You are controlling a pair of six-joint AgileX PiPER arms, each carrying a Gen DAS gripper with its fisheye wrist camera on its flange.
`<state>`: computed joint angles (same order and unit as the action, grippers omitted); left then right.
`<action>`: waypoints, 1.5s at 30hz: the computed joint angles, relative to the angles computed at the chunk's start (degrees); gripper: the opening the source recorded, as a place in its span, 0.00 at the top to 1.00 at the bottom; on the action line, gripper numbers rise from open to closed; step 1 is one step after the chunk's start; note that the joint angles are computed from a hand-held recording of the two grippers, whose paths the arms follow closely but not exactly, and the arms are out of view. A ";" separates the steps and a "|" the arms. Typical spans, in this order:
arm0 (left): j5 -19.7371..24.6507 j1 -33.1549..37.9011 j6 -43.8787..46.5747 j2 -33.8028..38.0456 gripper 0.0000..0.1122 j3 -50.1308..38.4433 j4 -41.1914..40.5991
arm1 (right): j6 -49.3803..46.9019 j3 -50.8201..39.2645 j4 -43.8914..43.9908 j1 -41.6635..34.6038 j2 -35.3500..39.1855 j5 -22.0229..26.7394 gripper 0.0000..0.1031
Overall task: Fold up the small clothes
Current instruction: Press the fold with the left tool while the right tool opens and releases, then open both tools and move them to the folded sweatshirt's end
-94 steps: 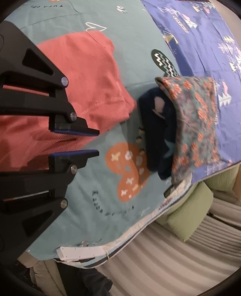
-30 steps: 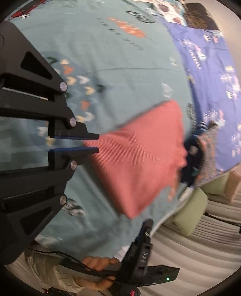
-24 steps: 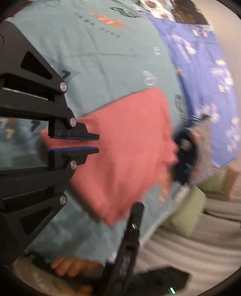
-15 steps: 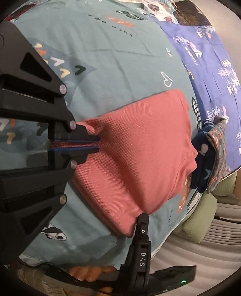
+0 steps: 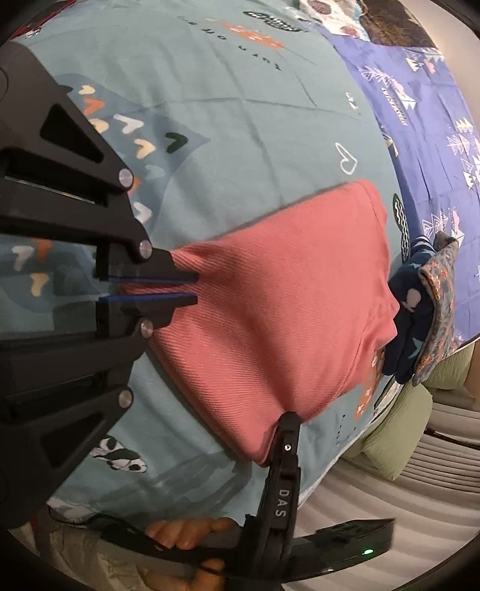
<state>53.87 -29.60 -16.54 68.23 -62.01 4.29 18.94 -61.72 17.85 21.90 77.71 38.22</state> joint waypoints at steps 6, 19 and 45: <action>2.12 1.75 2.22 -1.50 0.93 -2.70 -1.75 | -1.35 -0.81 -1.06 -1.09 -2.98 1.99 0.87; -1.53 9.38 6.84 5.86 0.80 -11.84 -6.78 | -13.14 -8.75 8.07 -4.31 1.61 2.91 0.85; -2.71 14.16 8.18 34.10 0.82 -33.20 -0.20 | -10.65 -54.79 -2.27 -3.87 40.76 21.17 1.00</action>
